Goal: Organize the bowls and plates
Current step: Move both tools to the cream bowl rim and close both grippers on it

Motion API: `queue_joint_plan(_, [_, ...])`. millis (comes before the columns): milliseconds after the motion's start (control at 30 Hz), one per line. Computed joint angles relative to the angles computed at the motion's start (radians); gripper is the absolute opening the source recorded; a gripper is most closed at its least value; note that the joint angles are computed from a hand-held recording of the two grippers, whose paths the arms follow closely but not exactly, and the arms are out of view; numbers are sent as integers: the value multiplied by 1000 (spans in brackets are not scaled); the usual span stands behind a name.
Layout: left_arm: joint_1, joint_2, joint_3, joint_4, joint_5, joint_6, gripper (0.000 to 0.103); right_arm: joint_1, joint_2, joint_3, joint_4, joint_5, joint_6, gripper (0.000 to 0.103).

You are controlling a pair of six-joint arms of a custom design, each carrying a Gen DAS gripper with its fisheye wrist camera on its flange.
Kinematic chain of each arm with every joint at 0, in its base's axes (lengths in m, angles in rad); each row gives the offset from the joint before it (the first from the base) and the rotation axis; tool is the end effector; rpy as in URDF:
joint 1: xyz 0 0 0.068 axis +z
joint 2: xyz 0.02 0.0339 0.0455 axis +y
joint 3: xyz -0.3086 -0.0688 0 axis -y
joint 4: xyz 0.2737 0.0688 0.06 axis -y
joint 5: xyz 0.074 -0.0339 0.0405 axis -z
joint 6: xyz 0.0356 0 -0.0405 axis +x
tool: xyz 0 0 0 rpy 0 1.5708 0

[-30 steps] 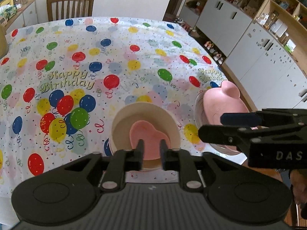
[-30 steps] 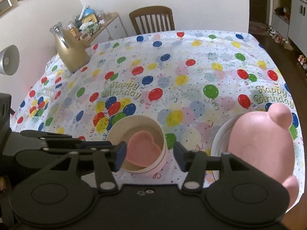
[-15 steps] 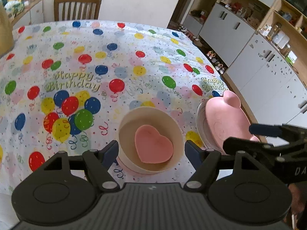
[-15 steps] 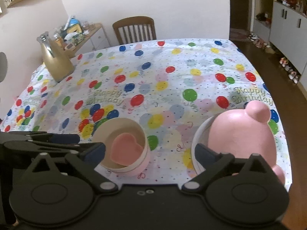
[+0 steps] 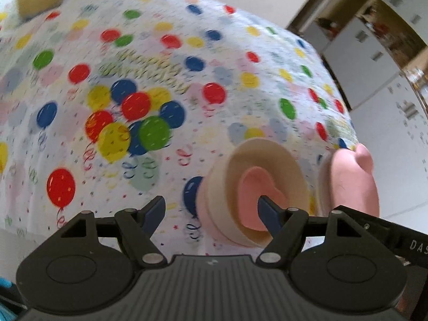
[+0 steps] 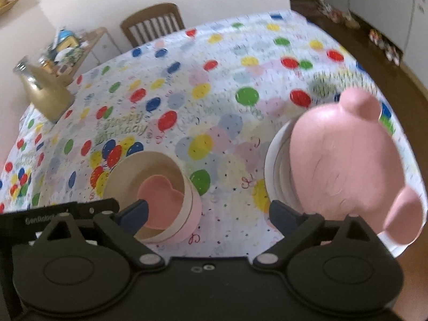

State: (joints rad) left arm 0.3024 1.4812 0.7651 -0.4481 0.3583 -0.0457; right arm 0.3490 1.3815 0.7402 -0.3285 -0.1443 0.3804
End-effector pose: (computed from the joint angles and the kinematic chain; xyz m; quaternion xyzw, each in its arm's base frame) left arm 0.2717 0.0717 0.1879 -0.1315 0.9554 -0.1477 0.2194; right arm 0.2603 0.1002 0.2108 -0.0064 0.9529 0.1696 0.2512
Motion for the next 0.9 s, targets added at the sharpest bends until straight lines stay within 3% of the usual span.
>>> queue_joint_plan(367, [-21,70,2,68,-44,-76,76,25,200,95,31,5,41,70])
queue_joint_plan(600, [-36,81,-9,104,-78,-116,74,28,269,138,27,8,44,46])
queue_joint_plan(700, [-37,87,-7,101,-77,-127,64,38,292,156,18,8,36,39])
queue_joint_plan(767, [-38,98,-3,94,-73,-130,63,40,300,158,23,3,41,39])
queue_joint_plan(900, [-27,128,9,72,-28,-138,47,35,323,180,-1,-23,44,29])
